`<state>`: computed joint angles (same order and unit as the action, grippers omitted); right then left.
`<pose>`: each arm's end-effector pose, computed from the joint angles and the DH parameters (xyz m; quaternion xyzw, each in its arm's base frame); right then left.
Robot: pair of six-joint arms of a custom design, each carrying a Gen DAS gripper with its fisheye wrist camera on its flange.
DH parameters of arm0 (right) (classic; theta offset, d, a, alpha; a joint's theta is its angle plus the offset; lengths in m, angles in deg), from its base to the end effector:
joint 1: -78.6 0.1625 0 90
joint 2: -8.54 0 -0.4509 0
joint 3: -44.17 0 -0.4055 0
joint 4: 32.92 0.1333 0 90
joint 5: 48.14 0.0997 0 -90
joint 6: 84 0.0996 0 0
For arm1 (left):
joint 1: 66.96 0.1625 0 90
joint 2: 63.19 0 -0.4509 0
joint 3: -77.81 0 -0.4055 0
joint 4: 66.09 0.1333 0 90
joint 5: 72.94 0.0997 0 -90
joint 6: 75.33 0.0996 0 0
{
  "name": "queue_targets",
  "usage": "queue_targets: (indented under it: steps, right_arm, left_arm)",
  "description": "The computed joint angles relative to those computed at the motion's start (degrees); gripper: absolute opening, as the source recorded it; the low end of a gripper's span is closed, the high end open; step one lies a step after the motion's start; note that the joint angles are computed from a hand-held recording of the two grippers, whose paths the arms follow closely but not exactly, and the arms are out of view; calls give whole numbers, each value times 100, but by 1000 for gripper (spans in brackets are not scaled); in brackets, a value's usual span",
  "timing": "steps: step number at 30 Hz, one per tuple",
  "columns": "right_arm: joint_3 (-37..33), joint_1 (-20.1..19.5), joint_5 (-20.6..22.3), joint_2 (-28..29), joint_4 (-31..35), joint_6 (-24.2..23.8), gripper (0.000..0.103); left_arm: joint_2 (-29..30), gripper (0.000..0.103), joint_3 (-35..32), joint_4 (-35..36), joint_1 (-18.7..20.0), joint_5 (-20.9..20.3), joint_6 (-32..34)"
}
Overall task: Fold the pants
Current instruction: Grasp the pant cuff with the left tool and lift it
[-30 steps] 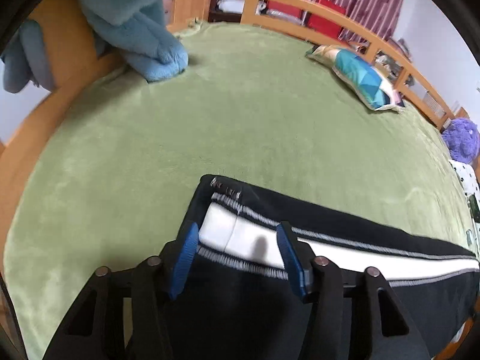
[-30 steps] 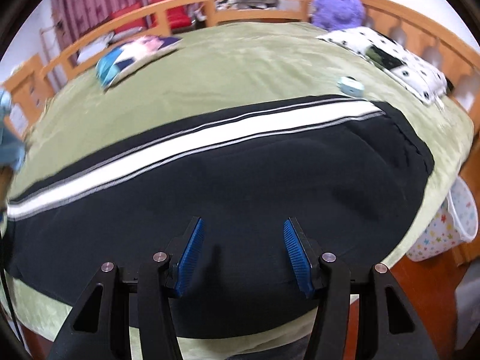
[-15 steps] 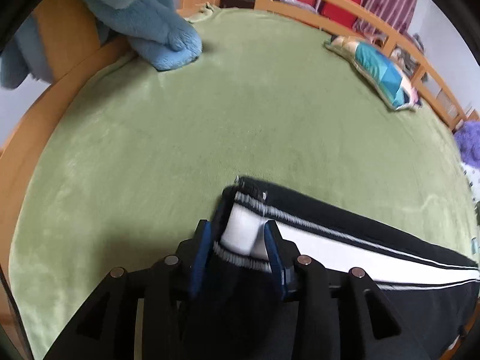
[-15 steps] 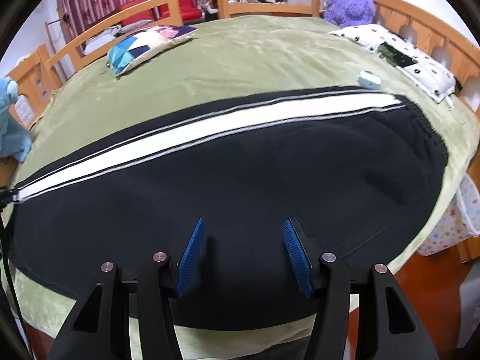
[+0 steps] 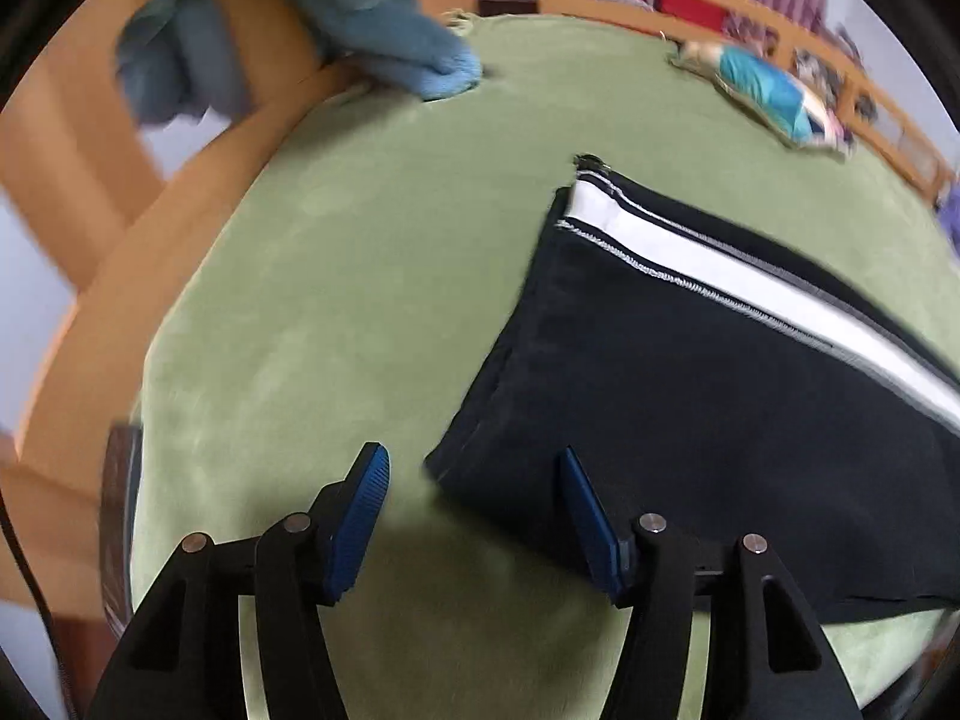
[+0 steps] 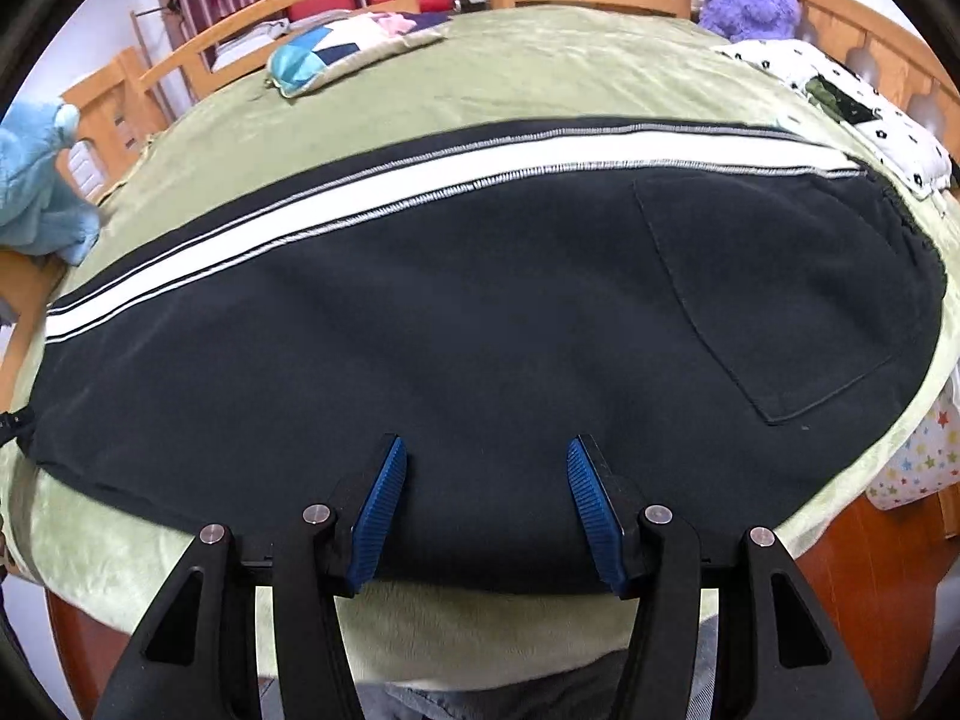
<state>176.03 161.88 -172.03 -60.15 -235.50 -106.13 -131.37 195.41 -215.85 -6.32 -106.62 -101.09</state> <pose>0.0217 -0.4804 0.2426 -0.0042 -0.8775 0.3212 0.3560 -0.0760 -0.5761 0.2367 -0.0149 0.8789 -0.2879 0.3799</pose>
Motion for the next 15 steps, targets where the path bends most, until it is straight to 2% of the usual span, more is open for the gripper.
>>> queue_targets:
  steps: [2, 4, 7, 10, 13, 15]
  right_arm:
    - [106, 2, 121, -114, -72, -41, 56]
    - [201, -10, 266, -237, -92, -73, 56]
    - [282, 1, 321, -319, -137, -109, 56]
    - [370, -10, 341, -438, -111, -117, 56]
    - [469, -27, 272, -537, -168, -91, 56]
    - [531, -65, 255, -596, -189, -19, 56]
  left_arm:
    - [-304, 58, 225, -61, 68, -479, -193]
    - [-401, 58, 375, -230, 131, -736, -275]
    - [-457, 58, 677, -1062, 317, -1384, -288]
    - [-354, 58, 819, -1876, 464, -1658, -181]
    - [-207, 58, 713, -2128, 596, -1939, -3]
    - [-100, 56, 620, -2131, 631, -1920, 87]
